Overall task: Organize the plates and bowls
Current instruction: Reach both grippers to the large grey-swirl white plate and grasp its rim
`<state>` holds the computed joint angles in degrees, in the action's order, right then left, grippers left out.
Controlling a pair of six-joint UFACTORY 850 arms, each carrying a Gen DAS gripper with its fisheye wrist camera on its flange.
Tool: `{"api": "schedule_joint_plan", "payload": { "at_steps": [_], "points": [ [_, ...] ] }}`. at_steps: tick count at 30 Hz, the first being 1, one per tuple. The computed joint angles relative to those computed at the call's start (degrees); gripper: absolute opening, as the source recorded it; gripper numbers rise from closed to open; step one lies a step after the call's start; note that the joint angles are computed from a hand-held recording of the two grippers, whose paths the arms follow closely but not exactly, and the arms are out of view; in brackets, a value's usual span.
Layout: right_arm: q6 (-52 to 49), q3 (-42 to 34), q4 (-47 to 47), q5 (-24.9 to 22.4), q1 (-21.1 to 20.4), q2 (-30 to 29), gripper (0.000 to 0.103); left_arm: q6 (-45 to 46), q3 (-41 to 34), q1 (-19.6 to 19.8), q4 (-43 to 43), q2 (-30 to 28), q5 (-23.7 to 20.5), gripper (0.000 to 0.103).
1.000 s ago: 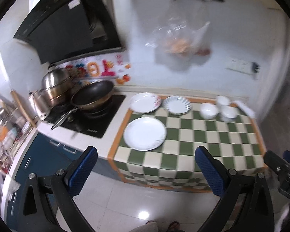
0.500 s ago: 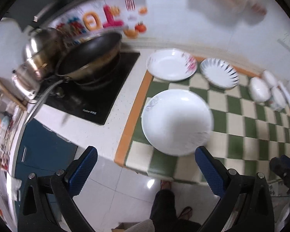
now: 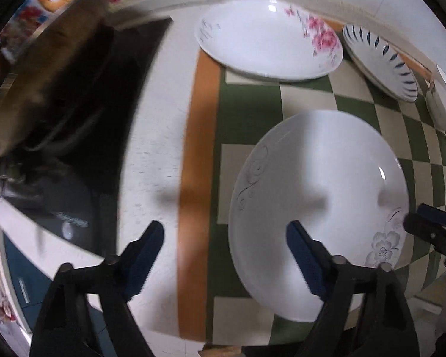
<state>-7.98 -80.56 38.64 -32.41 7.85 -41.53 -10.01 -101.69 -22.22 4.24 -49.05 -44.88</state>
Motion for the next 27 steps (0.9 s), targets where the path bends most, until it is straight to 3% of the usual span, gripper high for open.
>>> {"api": "schedule_joint_plan", "payload": {
  "at_steps": [2,3,4,5,7,9,17,27],
  "points": [
    [-0.12,-1.1,1.6,-1.22,-0.11,-1.4,0.071,4.09,-1.7,0.75,-4.33,-1.72,-1.73,0.067],
    [-0.58,-1.86,2.92,-1.89,-0.24,-2.37,0.064,5.67,-2.32,1.03,-6.01,-2.39,-2.38,0.056],
    [-0.56,-2.58,3.52,-2.33,-0.29,-3.23,0.055,7.15,-2.89,1.31,-7.66,-3.01,-3.04,0.046],
    [-1.06,-3.09,4.47,-2.61,-0.34,-3.92,0.05,8.07,-3.19,1.59,-9.1,-3.4,-3.47,0.042],
    [-1.18,-3.84,5.46,-2.0,-0.29,-4.83,0.029,9.72,-2.99,2.02,-11.41,-3.5,-3.42,0.027],
    [-0.59,-4.84,4.98,-2.43,-0.31,-5.65,0.017,10.57,-2.34,2.42,-13.27,-3.05,-3.01,0.026],
    [-4.62,-4.14,7.68,-0.89,-0.12,-5.27,0.016,8.35,-1.11,2.45,-12.17,-1.52,-1.7,0.026],
    [-13.12,3.55,14.44,-0.65,-4.35,3.02,0.015,7.08,2.08,0.24,-11.9,3.81,-0.02,0.026]
  ]
}}
